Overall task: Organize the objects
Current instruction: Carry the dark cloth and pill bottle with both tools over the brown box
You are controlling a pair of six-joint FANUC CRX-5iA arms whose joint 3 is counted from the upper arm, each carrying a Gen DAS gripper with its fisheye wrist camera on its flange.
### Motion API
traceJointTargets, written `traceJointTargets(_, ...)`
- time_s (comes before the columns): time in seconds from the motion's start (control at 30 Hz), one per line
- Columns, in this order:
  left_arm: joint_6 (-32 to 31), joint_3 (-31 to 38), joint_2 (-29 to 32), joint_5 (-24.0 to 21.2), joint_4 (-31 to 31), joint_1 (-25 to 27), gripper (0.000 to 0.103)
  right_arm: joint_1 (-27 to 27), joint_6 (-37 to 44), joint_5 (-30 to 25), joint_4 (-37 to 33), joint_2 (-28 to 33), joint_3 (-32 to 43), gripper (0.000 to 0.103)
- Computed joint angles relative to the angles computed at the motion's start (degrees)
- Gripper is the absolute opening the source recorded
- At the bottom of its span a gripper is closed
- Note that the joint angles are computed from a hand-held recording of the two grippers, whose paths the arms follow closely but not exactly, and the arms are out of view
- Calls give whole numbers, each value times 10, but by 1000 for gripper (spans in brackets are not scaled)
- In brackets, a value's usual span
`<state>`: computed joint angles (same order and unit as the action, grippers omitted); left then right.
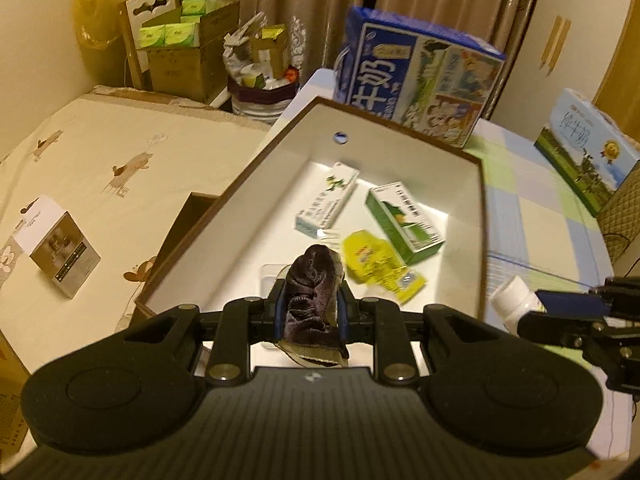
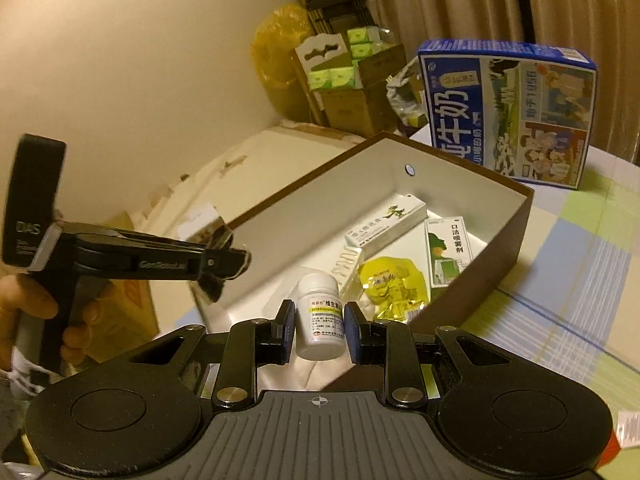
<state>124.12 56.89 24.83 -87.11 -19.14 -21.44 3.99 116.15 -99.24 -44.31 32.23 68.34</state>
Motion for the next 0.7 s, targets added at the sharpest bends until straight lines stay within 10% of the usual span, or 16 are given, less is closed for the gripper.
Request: traceJointTargets(0.7,-163,73,100,1,103,88,20,118,-26,45,229,126,108,23)
